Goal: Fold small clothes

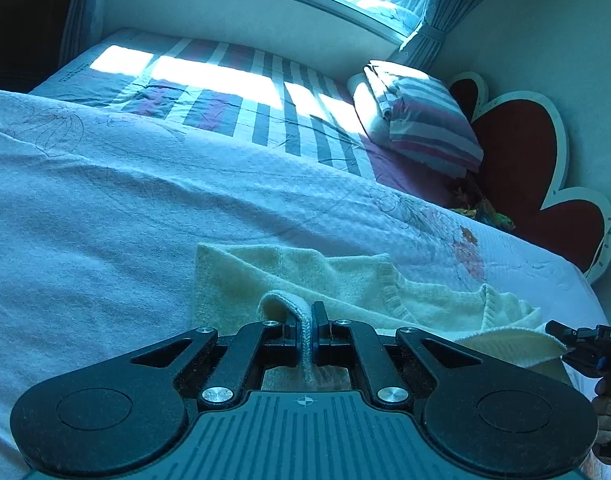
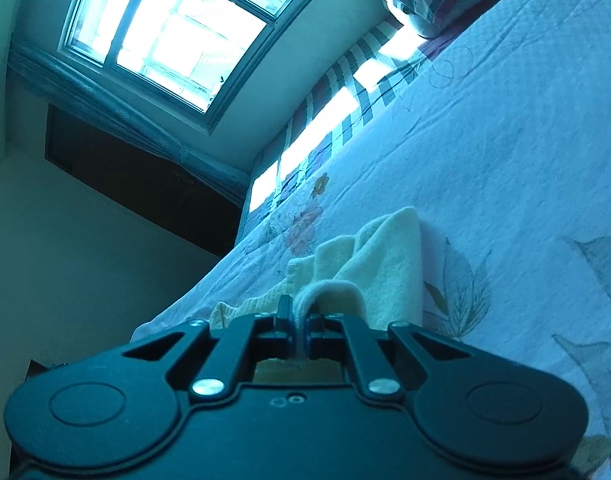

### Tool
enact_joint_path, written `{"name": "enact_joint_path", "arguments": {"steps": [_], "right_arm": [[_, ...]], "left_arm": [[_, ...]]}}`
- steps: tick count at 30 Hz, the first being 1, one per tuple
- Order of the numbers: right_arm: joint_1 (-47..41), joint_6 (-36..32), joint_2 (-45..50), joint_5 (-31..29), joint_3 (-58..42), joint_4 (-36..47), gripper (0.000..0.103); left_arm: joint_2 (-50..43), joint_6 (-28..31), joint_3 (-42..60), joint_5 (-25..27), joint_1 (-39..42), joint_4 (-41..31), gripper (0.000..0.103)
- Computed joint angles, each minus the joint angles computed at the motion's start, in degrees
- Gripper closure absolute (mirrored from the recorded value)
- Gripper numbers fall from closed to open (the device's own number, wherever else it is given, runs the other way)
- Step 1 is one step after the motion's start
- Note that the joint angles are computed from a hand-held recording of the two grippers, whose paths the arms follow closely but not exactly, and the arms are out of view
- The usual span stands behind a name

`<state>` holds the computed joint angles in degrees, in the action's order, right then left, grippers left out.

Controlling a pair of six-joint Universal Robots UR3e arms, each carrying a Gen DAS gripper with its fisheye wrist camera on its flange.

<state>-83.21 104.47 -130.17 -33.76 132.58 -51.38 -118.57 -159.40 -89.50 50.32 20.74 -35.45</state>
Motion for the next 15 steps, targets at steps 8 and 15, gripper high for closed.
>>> {"name": "enact_joint_path", "arguments": {"steps": [8, 15], "right_arm": [[-9.4, -7.9, -3.7, 1.8, -0.2, 6.9, 0.074], [-3.5, -11.2, -6.8, 0.7, -2.5, 1.3, 0.070]], "left_arm": [[1.9, -4.0, -9.5, -6.9, 4.9, 15.7, 0.015], [2.3, 8.1, -6.4, -5.8, 5.2, 14.6, 0.016]]}}
